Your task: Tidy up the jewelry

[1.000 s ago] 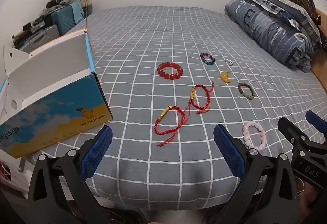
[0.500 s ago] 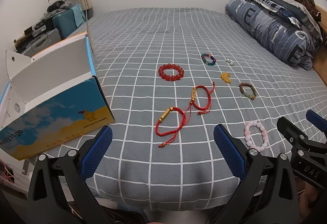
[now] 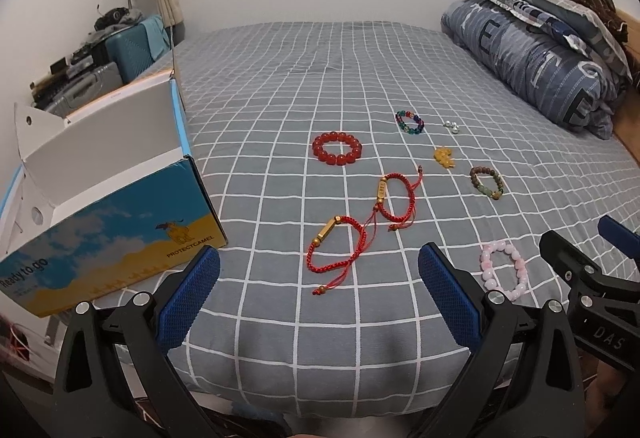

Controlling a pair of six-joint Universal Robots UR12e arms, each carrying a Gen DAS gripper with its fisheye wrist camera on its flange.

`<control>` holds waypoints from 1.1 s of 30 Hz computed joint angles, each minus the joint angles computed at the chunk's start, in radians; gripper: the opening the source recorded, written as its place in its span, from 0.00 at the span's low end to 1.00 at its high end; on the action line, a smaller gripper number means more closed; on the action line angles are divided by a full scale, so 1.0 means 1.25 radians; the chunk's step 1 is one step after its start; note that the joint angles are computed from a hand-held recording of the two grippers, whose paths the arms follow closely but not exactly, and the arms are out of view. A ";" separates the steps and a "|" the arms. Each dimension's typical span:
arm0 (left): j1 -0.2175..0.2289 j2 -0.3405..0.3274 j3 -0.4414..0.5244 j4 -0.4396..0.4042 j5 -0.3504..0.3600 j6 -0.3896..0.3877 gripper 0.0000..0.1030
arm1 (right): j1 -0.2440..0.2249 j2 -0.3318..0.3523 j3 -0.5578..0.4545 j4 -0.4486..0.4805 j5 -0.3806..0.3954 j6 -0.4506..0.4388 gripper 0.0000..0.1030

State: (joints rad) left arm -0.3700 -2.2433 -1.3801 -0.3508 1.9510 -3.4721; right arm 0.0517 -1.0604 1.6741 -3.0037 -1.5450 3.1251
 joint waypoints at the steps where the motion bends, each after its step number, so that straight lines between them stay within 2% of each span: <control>1: -0.001 -0.001 0.002 -0.002 0.002 -0.002 0.95 | 0.000 0.000 -0.001 0.001 -0.001 0.001 0.93; 22: 0.001 -0.002 0.005 -0.015 -0.014 -0.011 0.95 | -0.002 0.000 0.003 -0.015 -0.001 0.008 0.93; 33: -0.001 0.001 -0.002 0.000 -0.012 -0.008 0.95 | -0.001 -0.001 0.007 -0.032 -0.007 0.007 0.93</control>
